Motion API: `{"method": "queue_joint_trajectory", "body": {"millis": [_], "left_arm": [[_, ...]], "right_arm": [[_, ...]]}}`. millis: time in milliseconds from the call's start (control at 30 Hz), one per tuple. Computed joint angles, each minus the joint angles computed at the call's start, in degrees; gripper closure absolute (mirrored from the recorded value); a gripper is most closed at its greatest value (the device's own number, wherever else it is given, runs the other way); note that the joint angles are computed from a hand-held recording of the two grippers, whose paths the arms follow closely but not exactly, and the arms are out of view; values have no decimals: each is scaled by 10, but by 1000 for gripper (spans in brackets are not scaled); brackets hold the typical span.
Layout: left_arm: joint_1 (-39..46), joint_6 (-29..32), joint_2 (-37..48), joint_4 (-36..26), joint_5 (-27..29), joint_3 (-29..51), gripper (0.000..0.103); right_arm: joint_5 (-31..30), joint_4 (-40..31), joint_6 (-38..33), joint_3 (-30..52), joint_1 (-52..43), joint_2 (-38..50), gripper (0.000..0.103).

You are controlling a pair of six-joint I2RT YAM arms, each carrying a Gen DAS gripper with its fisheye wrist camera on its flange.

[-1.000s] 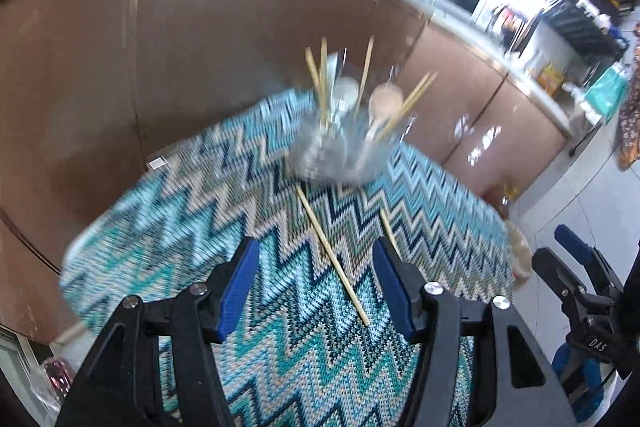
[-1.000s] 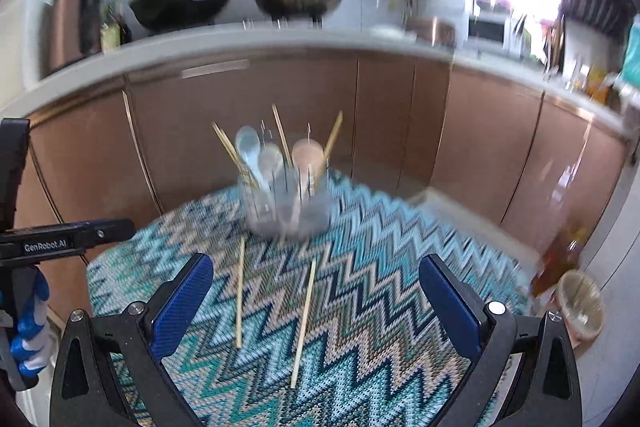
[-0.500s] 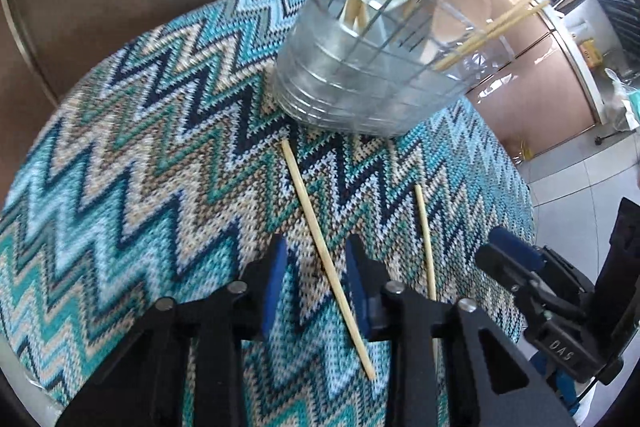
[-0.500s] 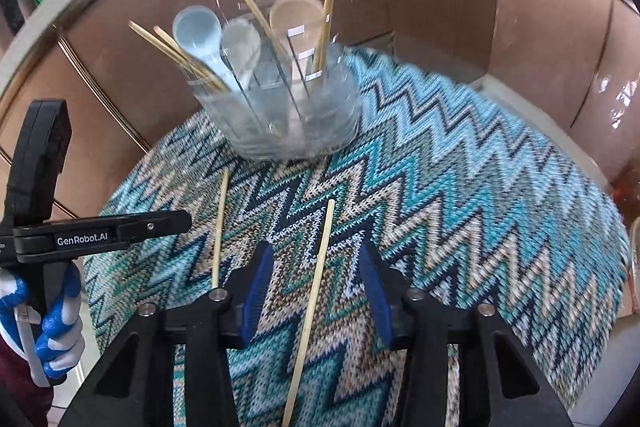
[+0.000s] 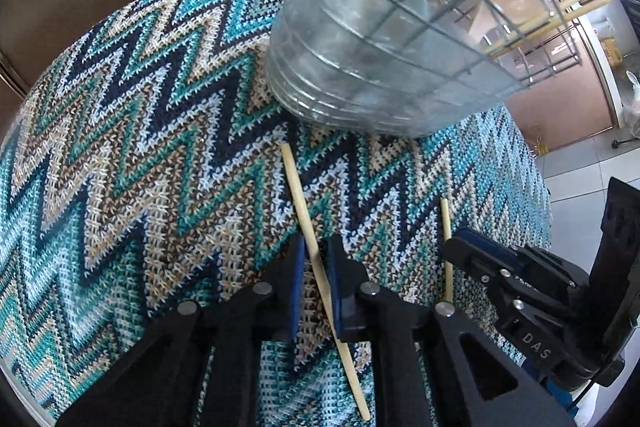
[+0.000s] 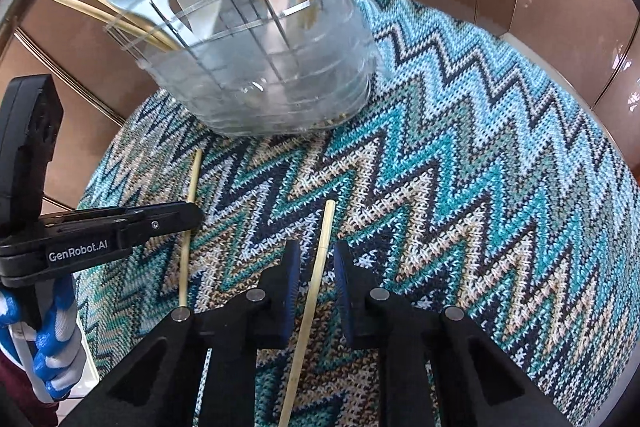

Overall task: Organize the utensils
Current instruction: 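Lower the left tool onto a wooden chopstick while the right tool lowers onto the other, then close the left tool on its chopstick while the right tool closes on the other, then lift both held chopsticks upright and carry them over the utensil holder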

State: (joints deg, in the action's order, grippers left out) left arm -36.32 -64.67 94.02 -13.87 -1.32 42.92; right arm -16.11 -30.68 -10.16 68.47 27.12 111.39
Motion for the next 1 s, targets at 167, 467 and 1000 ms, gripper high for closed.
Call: {"method": "queue_joint_trajectory", "body": {"millis": [167,467,1000], "left_arm": [[-3,4,32,-22,-9,35,94],[-26,-21,80,-74,-35,101,95],[-112,-91,-46,-56,-152,26,98]], "right_arm": [[19,-8,-1,20,9,22,89],[36,6,11,14,26,26,95],[-41,40,26,-97,-7,-122,97]]}}
